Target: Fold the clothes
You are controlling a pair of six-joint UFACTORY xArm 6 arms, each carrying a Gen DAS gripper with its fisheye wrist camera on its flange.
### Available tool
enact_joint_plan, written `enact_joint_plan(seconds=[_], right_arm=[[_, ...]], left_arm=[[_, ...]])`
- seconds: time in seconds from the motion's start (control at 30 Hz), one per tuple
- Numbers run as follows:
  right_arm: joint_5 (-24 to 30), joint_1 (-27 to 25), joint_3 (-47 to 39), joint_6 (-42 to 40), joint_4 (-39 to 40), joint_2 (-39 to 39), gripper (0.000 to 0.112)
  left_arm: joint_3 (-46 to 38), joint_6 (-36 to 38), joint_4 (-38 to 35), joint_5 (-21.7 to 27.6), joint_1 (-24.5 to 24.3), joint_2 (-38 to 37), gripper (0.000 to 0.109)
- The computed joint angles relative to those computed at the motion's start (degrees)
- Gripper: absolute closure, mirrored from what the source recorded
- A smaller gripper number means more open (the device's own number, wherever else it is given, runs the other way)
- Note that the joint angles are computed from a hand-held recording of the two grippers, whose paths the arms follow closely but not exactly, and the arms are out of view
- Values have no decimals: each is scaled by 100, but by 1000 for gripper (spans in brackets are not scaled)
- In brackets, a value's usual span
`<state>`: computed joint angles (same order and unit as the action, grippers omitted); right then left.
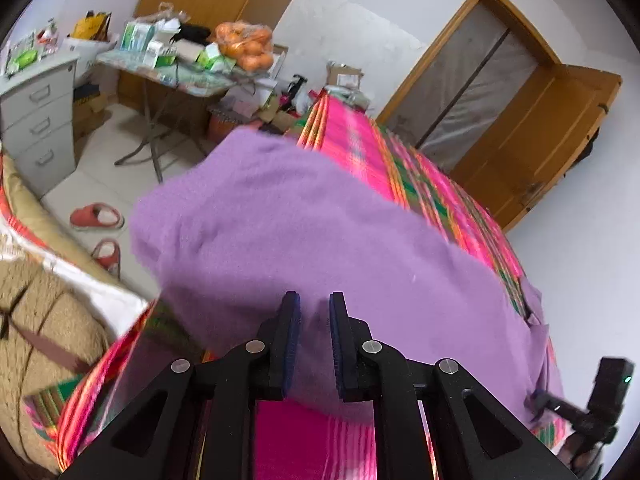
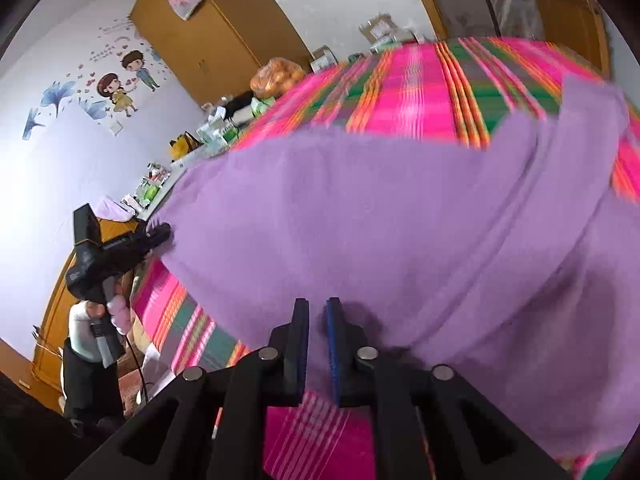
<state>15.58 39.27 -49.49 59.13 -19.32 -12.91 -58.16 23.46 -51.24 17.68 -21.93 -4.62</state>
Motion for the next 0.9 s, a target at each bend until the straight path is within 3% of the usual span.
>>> enact_joint_plan(seconds=[0.1, 0.2, 0.27, 0.37, 0.4, 0.47, 0.53, 0.7, 0.9], right_arm=[[27, -186, -502, -301, -42, 208, 95], [129, -333, -1356, -951, 149, 740, 88], [439, -391, -2044, -1560, 378, 1195, 81], [1083, -477, -3264, -2841, 1104, 2057, 81], [1328, -497, -3652, -3162, 1269, 2322, 81], [1901, -491, -4503, -3740, 1451, 2899, 81], [2403, -521, -5281, -4363, 1655, 3437, 81], [3394, -521, -6776, -5433, 2196, 4538, 81], [3584, -421, -6848, -6068, 2327, 4631, 81]], left_arm=[[-395, 158, -14, -104, -35, 218, 95], [-941, -155, 447, -186, -82, 678, 90], [-1207, -550, 928, -194, -72, 939, 90], [-1431, -831, 1249, -149, -54, 1249, 90], [-1514, -946, 1294, 76, -10, 1333, 90], [-1590, -743, 847, 365, 68, 1414, 90], [-1520, -410, 332, 345, 100, 1364, 89], [-1501, -405, 271, 354, 82, 1358, 89], [-1567, -309, 45, 409, 90, 1395, 89]])
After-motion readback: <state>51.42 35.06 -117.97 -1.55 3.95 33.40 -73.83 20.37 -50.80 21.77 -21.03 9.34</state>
